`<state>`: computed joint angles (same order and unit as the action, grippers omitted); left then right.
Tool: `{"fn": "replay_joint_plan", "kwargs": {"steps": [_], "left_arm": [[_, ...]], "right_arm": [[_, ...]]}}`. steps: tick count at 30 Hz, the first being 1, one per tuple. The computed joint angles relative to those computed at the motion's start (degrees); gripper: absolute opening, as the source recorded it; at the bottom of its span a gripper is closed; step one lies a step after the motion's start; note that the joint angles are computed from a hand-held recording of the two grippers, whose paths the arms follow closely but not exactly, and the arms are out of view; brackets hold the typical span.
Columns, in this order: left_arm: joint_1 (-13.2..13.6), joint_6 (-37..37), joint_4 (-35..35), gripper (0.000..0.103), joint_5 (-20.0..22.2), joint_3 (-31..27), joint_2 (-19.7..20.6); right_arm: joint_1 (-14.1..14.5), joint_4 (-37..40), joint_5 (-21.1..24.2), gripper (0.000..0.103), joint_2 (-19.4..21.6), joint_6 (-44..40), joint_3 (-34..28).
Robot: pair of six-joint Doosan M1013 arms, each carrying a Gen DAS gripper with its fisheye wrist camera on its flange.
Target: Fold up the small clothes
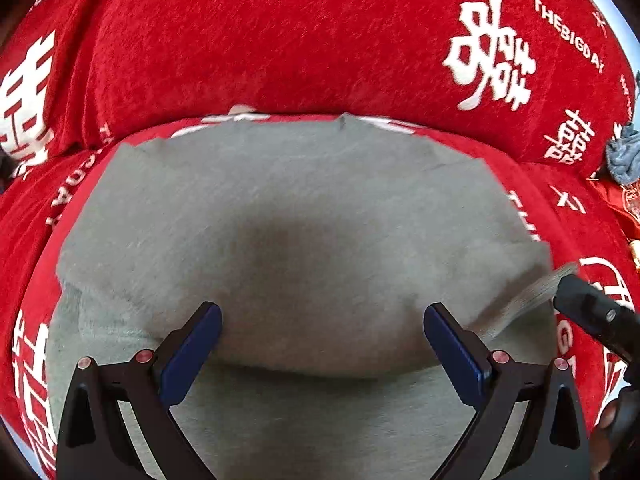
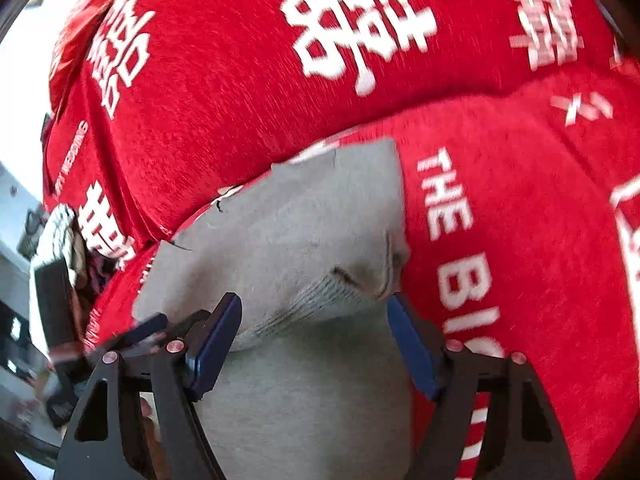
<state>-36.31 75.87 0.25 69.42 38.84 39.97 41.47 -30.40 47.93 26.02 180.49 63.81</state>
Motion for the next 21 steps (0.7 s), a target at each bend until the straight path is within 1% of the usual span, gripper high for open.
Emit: {"fn": "replay_joint_plan", "kwargs": {"steps": [1, 3, 4, 5, 6, 7, 8, 9, 10, 11, 12, 14, 15, 16, 17, 18, 19, 20, 21], "left_arm": [[0.11, -0.04, -0.07, 0.101, -0.17, 0.41, -0.12], [0.02, 0.63, 0.35, 0.101, -0.70, 1.39, -0.51], [-0.15, 0.90, 0.90, 0.101, -0.91, 1.56, -0.55], [-0.23, 1.20, 1.19, 0.101, -1.01, 1.70, -0.61], [-0.20, 1.29, 1.07, 0.101, -1.26, 1.93, -0.76], [-0.07, 1.18, 0.70, 0.101, -1.68, 2.19, -1.00], [0.17, 0.50, 0.42, 0.101, -3.14, 3.18, -1.70], [0.43, -0.35, 0.27, 0.101, -4.79, 4.09, -2.33], [0.72, -1.61, 0.38, 0.101, -6.23, 4.85, -2.83], [0.89, -2.87, 0.73, 0.101, -6.37, 4.69, -2.72], [1.05, -3.91, 1.11, 0.101, -5.67, 4.09, -2.33], [1.30, -4.48, 1.31, 0.101, -2.81, 2.39, -1.05], [1.28, -4.03, 1.69, 0.101, -1.75, 2.21, -0.71], [1.02, -3.37, 2.81, 0.101, -1.83, 2.66, -0.82], [0.70, -2.53, 4.06, 0.101, -2.43, 3.39, -1.18], [0.52, -1.89, 4.59, 0.101, -2.88, 3.97, -1.49], [0.59, -1.51, 4.18, 0.101, -2.95, 4.14, -1.63], [0.79, -1.28, 3.44, 0.101, -2.67, 3.98, -1.60], [0.96, -1.27, 3.06, 0.101, -2.28, 3.71, -1.52]], "right_arm": [[-0.55, 1.76, -2.33, 0.077, -0.18, 0.83, 0.78], [-1.56, 4.63, -5.57, 0.060, -0.18, 0.97, 1.74], [-1.93, 5.58, -5.99, 0.039, 0.01, 0.69, 1.78], [-2.29, 6.39, -5.73, 0.020, 0.24, 1.00, 1.70], [-2.26, 5.80, -5.52, 0.013, 0.25, 1.71, 1.77], [-1.83, 3.10, -5.87, 0.012, 0.04, 2.83, 2.02], [-0.76, -2.60, -5.20, 0.012, -0.01, 3.25, 1.54], [0.16, -6.90, -3.17, 0.012, 0.34, 2.51, 0.45], [1.63, -12.48, 1.72, 0.012, 1.55, -0.81, -2.17], [2.45, -15.19, 5.37, 0.012, 2.68, -4.15, -4.33], [2.83, -16.37, 7.46, 0.012, 3.65, -7.63, -6.05], [2.30, -14.73, 7.04, 0.012, 4.11, -10.65, -6.66], [1.69, -11.90, 7.85, 0.012, 4.40, -11.97, -6.99], [1.21, -9.49, 7.93, 0.012, 4.40, -12.60, -6.82], [0.65, -6.49, 7.68, 0.014, 4.11, -12.85, -6.06], [0.27, -4.14, 7.58, 0.020, 3.52, -12.01, -4.72], [0.18, -3.69, 7.16, 0.024, 2.90, -10.73, -3.29], [0.22, -4.18, 6.84, 0.033, 2.31, -9.01, -1.97], [0.54, -5.77, 7.53, 0.036, 1.71, -6.47, -0.87]]}}
